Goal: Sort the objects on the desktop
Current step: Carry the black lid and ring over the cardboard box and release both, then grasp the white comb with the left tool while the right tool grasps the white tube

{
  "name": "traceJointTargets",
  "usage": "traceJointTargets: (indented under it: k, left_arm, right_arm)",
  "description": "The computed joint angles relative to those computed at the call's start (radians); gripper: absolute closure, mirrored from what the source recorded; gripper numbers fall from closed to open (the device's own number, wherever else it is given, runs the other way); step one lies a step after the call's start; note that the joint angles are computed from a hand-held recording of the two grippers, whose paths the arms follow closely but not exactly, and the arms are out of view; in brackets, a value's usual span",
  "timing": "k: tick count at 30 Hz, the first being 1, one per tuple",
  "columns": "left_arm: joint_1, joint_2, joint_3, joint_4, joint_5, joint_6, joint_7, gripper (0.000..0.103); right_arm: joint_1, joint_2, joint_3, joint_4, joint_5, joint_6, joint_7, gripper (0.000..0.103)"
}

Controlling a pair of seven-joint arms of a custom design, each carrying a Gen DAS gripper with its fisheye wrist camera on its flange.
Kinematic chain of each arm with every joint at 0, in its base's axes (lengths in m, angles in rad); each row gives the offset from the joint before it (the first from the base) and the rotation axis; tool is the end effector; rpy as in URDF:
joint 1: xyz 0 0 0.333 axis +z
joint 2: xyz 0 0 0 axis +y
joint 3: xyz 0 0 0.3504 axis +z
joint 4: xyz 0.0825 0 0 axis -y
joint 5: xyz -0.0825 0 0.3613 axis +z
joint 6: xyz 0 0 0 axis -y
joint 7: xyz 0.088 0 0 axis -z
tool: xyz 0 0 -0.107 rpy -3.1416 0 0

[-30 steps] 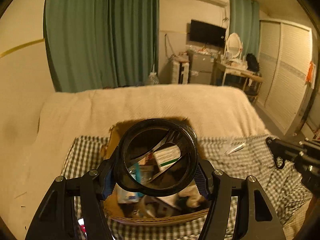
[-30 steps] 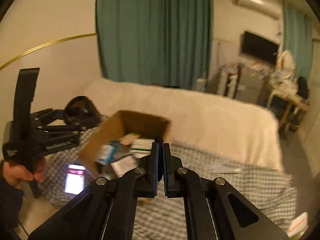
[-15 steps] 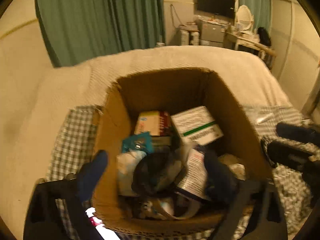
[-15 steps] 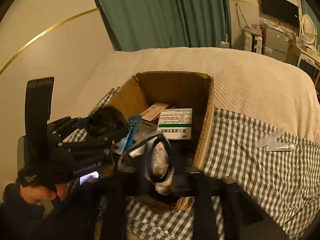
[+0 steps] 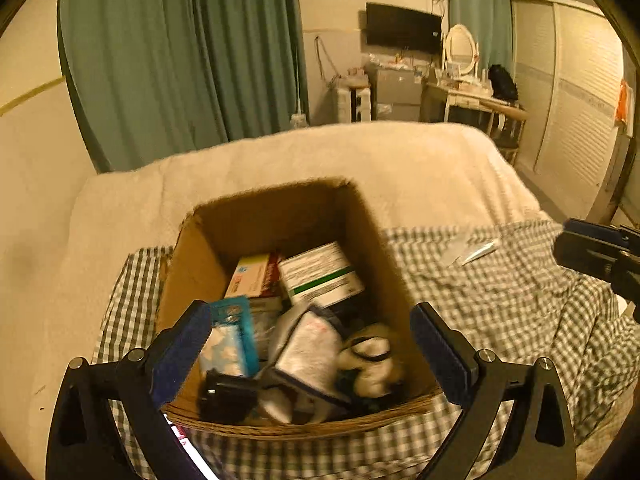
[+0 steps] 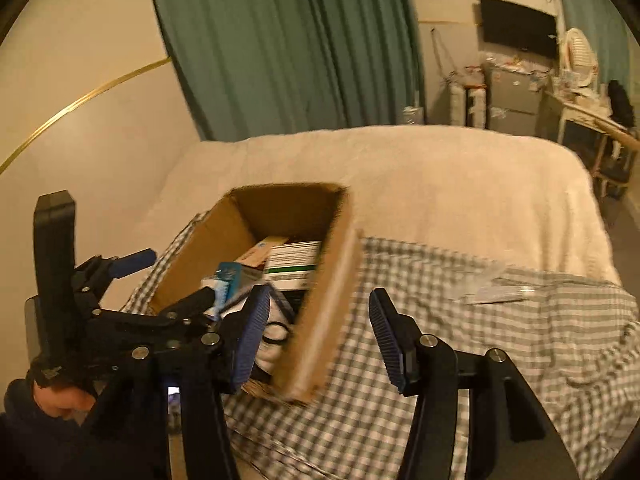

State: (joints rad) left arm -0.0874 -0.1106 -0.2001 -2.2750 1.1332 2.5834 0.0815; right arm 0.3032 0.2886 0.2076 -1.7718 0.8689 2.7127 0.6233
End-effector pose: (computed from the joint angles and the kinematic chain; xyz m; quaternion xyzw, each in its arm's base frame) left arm 0.4812 -0.1621 0.4846 -0.7364 0.5322 -0.2084 0.3620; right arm 0.6003 0.2871 0.5076 -0.8290 0.3649 -0.0725 0.4175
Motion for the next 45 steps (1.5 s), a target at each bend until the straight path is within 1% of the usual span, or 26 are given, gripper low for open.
traceJointTargets:
  k: [2,5,8,11,13,15,17,19,21,23,25,28,30,31,32,34,35,36,37,38,39,40,41,42,44,45]
  left_arm:
    - [-0.015,0.011,-0.022,0.028,0.023,-0.033,-0.044,0.0]
    - [-0.04,0.048,-0.031,0.075,0.041,-0.019,-0.092,0.0]
    - [-0.072,0.11,-0.032,0.139,0.033,-0.023,-0.089,0.0]
    - [-0.119,0.202,-0.029,0.225,0.04,-0.065,-0.07,0.0]
    - [-0.153,0.277,-0.017,0.294,0.029,-0.103,-0.04,0.0]
    - [-0.18,0.345,0.004,0.352,0.012,-0.112,-0.018,0.0]
    - [-0.201,0.416,0.028,0.41,-0.002,-0.101,-0.005,0.0]
    - [-0.225,0.493,0.06,0.479,-0.001,-0.097,-0.005,0.0]
    - [-0.242,0.577,0.091,0.557,-0.009,-0.084,0.007,0.0]
    - [-0.243,0.648,0.113,0.628,-0.043,-0.062,0.048,0.0]
    - [-0.238,0.735,0.133,0.719,-0.081,-0.033,0.098,0.0]
    - [-0.227,0.869,0.154,0.886,-0.148,-0.004,0.193,0.0]
    - [-0.218,0.972,0.154,1.027,-0.213,-0.015,0.279,0.001]
    - [-0.219,1.01,0.16,1.08,-0.236,-0.02,0.309,0.004]
    - [-0.216,1.049,0.161,1.134,-0.264,-0.018,0.342,0.007]
    - [-0.189,1.13,0.132,1.239,-0.333,0.011,0.441,0.008]
    - [-0.19,1.167,0.129,1.294,-0.359,-0.003,0.487,0.009]
    - [-0.189,1.205,0.123,1.353,-0.386,-0.021,0.541,0.011]
    - [-0.18,1.237,0.103,1.401,-0.421,-0.03,0.602,0.021]
    - [-0.172,1.265,0.083,1.447,-0.46,-0.052,0.656,0.023]
    - [-0.177,1.271,0.097,1.458,-0.518,-0.058,0.694,0.026]
    - [-0.166,1.258,0.079,1.435,-0.505,-0.051,0.685,0.047]
    - [-0.159,1.232,0.074,1.386,-0.52,-0.025,0.698,0.065]
    - [-0.157,1.197,0.079,1.324,-0.527,-0.003,0.703,0.068]
    - [-0.174,1.11,0.116,1.176,-0.525,0.039,0.667,0.078]
    - [-0.191,1.062,0.146,1.095,-0.517,0.068,0.63,0.078]
  right_arm:
    - [-0.02,-0.035,-0.011,-0.032,0.016,0.012,-0.019,0.051]
    - [-0.048,-0.081,-0.04,-0.072,0.031,0.027,-0.038,0.049]
    - [-0.077,-0.11,-0.068,-0.099,0.049,0.033,-0.063,0.049]
    - [-0.106,-0.119,-0.089,-0.116,0.075,0.044,-0.106,0.048]
    - [-0.129,-0.111,-0.097,-0.12,0.112,0.043,-0.142,0.048]
    - [-0.153,-0.092,-0.094,-0.116,0.178,0.059,-0.205,0.048]
    - [-0.173,-0.066,-0.082,-0.109,0.254,0.085,-0.302,0.048]
    - [-0.187,-0.027,-0.074,-0.082,0.299,0.105,-0.381,0.048]
    - [-0.197,0.032,-0.066,-0.041,0.314,0.114,-0.445,0.048]
    - [-0.211,0.083,-0.054,-0.003,0.313,0.121,-0.488,0.048]
    - [-0.217,0.162,-0.053,0.066,0.265,0.113,-0.471,0.048]
    - [-0.206,0.286,-0.086,0.191,0.114,0.066,-0.336,0.048]
    - [-0.193,0.369,-0.113,0.286,0.014,0.035,-0.252,0.048]
    - [-0.191,0.408,-0.124,0.335,-0.03,0.012,-0.214,0.048]
    - [-0.193,0.438,-0.125,0.371,-0.058,0.0,-0.187,0.048]
    - [-0.204,0.509,-0.118,0.46,-0.087,-0.013,-0.11,0.048]
    - [-0.216,0.546,-0.114,0.514,-0.101,-0.05,-0.059,0.048]
    - [-0.224,0.57,-0.111,0.547,-0.119,-0.072,-0.026,0.048]
    - [-0.228,0.591,-0.109,0.573,-0.141,-0.081,-0.004,0.048]
    - [-0.232,0.605,-0.106,0.59,-0.164,-0.085,0.005,0.048]
    - [-0.229,0.617,-0.11,0.598,-0.195,-0.073,0.007,0.048]
    - [-0.229,0.618,-0.107,0.592,-0.215,-0.058,0.009,0.048]
    - [-0.235,0.617,-0.097,0.582,-0.228,-0.05,0.008,0.048]
    - [-0.245,0.614,-0.085,0.57,-0.238,-0.049,0.01,0.048]
    - [-0.259,0.604,-0.062,0.549,-0.259,-0.031,0.015,0.048]
    - [-0.265,0.596,-0.048,0.532,-0.265,-0.019,0.009,0.048]
